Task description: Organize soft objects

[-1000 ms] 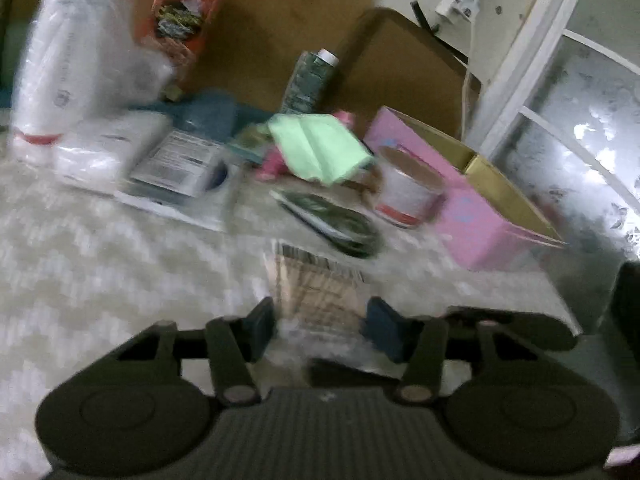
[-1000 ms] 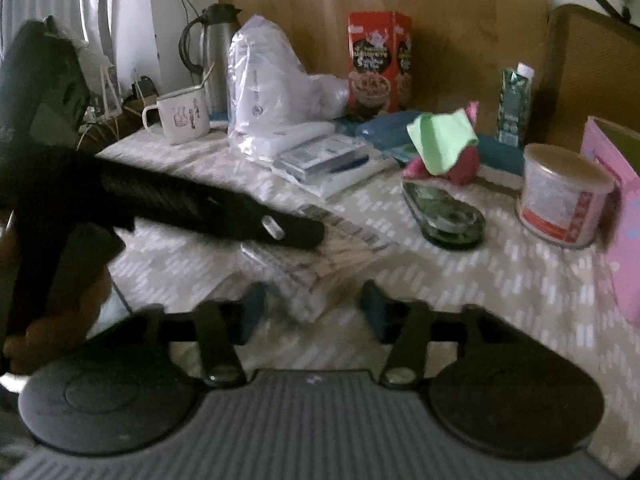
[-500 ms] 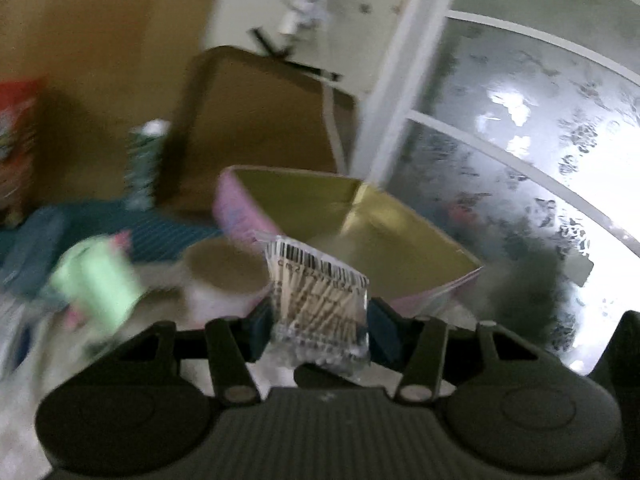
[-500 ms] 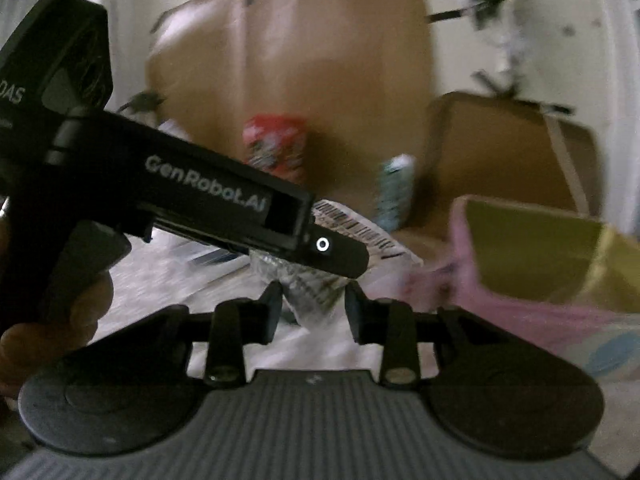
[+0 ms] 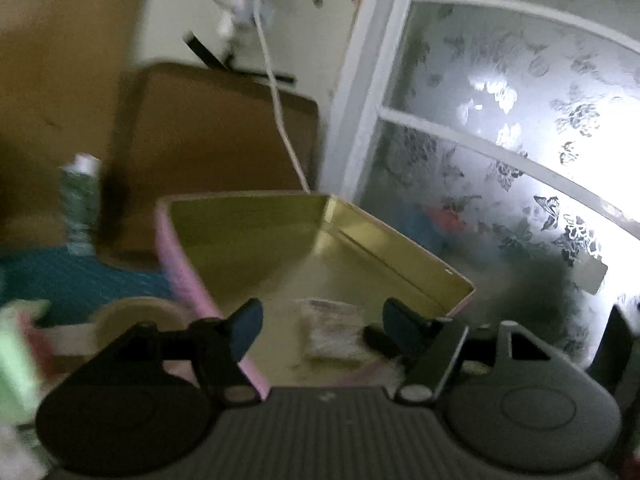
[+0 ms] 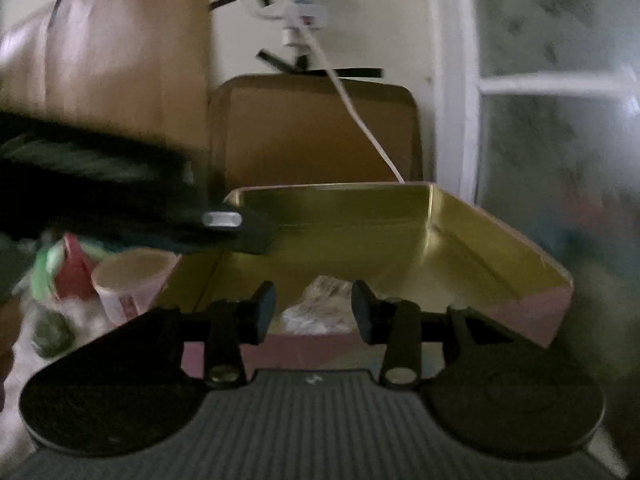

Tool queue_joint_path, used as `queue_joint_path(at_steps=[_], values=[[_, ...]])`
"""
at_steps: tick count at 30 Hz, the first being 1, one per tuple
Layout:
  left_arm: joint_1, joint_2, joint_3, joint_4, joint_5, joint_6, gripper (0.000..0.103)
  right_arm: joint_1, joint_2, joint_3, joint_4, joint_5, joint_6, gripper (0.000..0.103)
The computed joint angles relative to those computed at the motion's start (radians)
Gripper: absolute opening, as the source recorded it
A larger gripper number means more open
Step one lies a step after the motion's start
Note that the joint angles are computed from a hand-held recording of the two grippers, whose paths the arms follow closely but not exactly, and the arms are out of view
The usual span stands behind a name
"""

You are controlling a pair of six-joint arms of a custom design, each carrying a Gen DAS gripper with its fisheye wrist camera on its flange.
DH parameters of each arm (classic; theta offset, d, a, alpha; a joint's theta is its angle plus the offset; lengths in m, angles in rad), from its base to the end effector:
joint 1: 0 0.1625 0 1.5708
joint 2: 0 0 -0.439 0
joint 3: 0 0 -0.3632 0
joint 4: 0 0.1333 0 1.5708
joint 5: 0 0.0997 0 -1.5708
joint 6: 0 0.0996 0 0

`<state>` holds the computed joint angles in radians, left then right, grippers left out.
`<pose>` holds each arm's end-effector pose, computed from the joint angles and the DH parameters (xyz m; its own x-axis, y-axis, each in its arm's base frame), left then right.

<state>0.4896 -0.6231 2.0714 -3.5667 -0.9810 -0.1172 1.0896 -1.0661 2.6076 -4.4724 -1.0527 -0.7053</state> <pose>-0.3782 -0.4153 0.0394 -0.7300 0.5462 -0.4107 0.6727 0.4686 -0.5726 0.0099 -0.3756 0.2631 -0.8198 -0.1409 0.5551 -0.5708 0.1235 -0.8117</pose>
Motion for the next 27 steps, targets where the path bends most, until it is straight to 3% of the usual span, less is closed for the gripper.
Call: queue_joint_path(at_steps=[4,6,9,13,17,19,22,27], values=[[-0.033,-0.094,0.197,-0.112,0.106,-0.066,0.072,-0.044,0.067,0.057,-0.141,0.124,0.049,0.045],[-0.052,-0.139,0.296,-0.146,0.192,-0.121,0.072,-0.01,0.095,0.067,-0.151,0.142,0.039,0.044],[-0.085,-0.199,0.434,-0.137,0.33,-0.247,0.072,0.079,0.117,0.08,-0.083,0.124,-0.039,0.044],[-0.091,-0.247,0.542,-0.049,0.484,-0.388,0.072,0.254,0.165,0.041,0.018,0.005,-0.127,0.044],[-0.039,-0.276,0.587,-0.091,0.463,-0.432,0.072,0.398,0.24,-0.023,0.037,-0.145,-0.138,0.044],[-0.027,-0.276,0.607,-0.178,0.422,-0.424,0.072,0.452,0.243,-0.066,0.093,-0.221,-0.113,0.044],[-0.013,-0.262,0.61,-0.247,0.398,-0.38,0.072,0.508,0.254,-0.125,0.129,-0.314,-0.085,0.044],[-0.029,-0.226,0.627,-0.323,0.412,-0.359,0.072,0.552,0.272,-0.175,0.158,-0.408,-0.077,0.044]])
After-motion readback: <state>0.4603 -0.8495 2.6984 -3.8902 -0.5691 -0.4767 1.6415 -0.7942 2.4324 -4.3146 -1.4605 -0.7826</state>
